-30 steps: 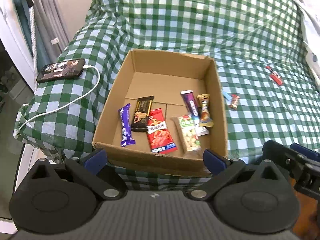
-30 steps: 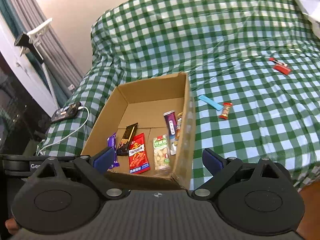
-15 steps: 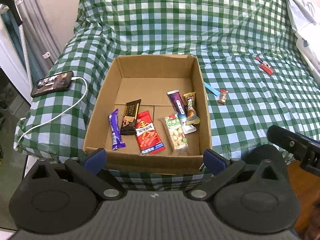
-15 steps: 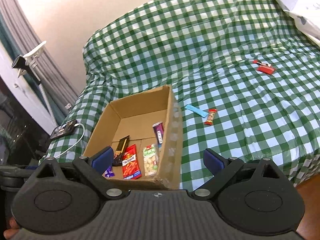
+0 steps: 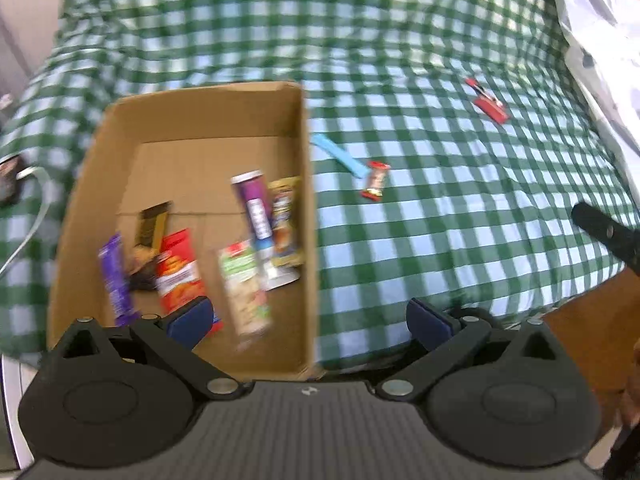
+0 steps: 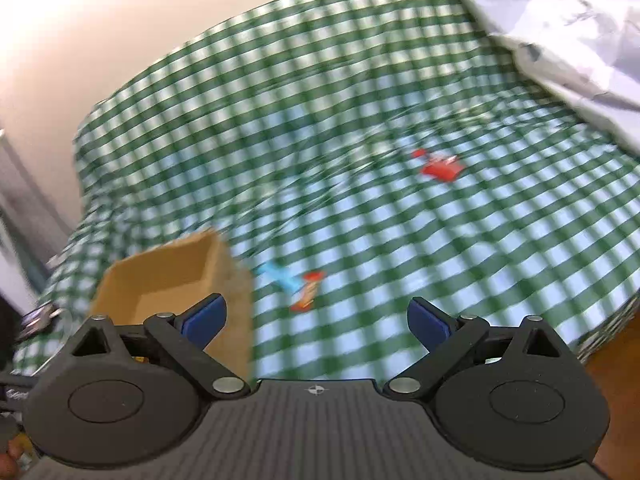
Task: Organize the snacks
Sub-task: 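Grasp the small red candy with the left tool while the right tool grasps the red packet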
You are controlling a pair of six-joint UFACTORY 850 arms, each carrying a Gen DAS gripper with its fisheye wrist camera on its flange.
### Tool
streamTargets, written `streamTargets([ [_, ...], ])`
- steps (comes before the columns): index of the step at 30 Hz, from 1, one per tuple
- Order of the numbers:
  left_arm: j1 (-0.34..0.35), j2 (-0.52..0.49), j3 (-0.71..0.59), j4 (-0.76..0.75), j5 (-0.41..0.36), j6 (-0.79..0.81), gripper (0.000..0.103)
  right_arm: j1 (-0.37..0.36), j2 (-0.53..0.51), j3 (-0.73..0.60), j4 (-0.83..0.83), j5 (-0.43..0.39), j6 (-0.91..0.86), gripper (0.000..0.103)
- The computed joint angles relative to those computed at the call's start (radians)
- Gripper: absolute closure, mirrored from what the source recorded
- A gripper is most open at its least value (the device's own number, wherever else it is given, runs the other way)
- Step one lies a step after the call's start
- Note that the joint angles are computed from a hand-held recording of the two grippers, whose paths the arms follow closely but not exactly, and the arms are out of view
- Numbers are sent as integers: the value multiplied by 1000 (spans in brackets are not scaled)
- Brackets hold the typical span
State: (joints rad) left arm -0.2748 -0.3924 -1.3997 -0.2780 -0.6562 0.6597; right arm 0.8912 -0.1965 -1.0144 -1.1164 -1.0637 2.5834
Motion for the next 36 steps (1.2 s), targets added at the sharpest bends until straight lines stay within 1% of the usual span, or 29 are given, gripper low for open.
streamTargets([
  [2, -35, -57, -58, 2, -23, -22, 0, -40, 26, 43, 0, 0, -8, 6],
  [5, -86, -143, -144, 37, -27, -85, 0, -118, 58, 108, -27, 41, -2, 6],
  [8, -134, -256, -262, 71, -55, -151, 0, -216, 60, 155, -84, 97, -11, 5],
  [12, -190, -416, -428, 151, -78, -260, 0, -372, 33, 208, -200, 189, 10, 5],
  [16, -226, -592, -620, 224, -125, -373, 0, -546, -49, 220, -362, 286, 46, 5],
  [17, -240, -602, -624, 278, -88, -418, 0, -584, -76, 212, -393, 300, 44, 5],
  [18, -255, -598, -601, 333, -9, -437, 0, -624, -107, 199, -424, 312, 43, 5],
  [19, -262, -604, -599, 346, 29, -415, 0, -658, -134, 190, -458, 323, 53, 5],
  [20, -268, -625, -623, 339, 24, -383, 0, -696, -162, 179, -500, 341, 69, 5],
  [21, -273, -660, -676, 330, -22, -371, 0, -728, -188, 166, -534, 354, 83, 5],
  [22, -273, -712, -758, 304, -96, -365, 0, -763, -220, 153, -568, 362, 99, 5],
  [23, -272, -749, -813, 279, -140, -371, 0, -788, -242, 143, -590, 373, 106, 5],
  [24, -270, -771, -842, 267, -161, -379, 0, -813, -265, 131, -607, 391, 107, 5],
  [27, -272, -868, -969, 301, -243, -420, 0, -865, -331, 91, -653, 433, 112, 5],
  [28, -269, -890, -993, 305, -262, -427, 0, -880, -354, 75, -656, 458, 93, 1],
  [29, -258, -889, -986, 267, -252, -419, 0, -879, -373, 62, -655, 440, 61, 0],
  [30, -250, -872, -956, 236, -225, -415, 0, -868, -389, 60, -691, 391, 65, 1],
  [32, -247, -862, -939, 241, -213, -422, 1, -866, -401, 62, -744, 369, 100, 1],
  [33, -247, -842, -906, 243, -187, -424, 11, -869, -398, 69, -764, 371, 120, 1],
  [34, -243, -799, -833, 221, -125, -403, 21, -867, -395, 76, -783, 368, 134, 10],
  [35, -240, -767, -786, 195, -90, -368, 54, -858, -391, 84, -801, 350, 139, 32],
  [36, -234, -745, -759, 166, -86, -323, 83, -845, -380, 93, -797, 340, 120, 45],
])
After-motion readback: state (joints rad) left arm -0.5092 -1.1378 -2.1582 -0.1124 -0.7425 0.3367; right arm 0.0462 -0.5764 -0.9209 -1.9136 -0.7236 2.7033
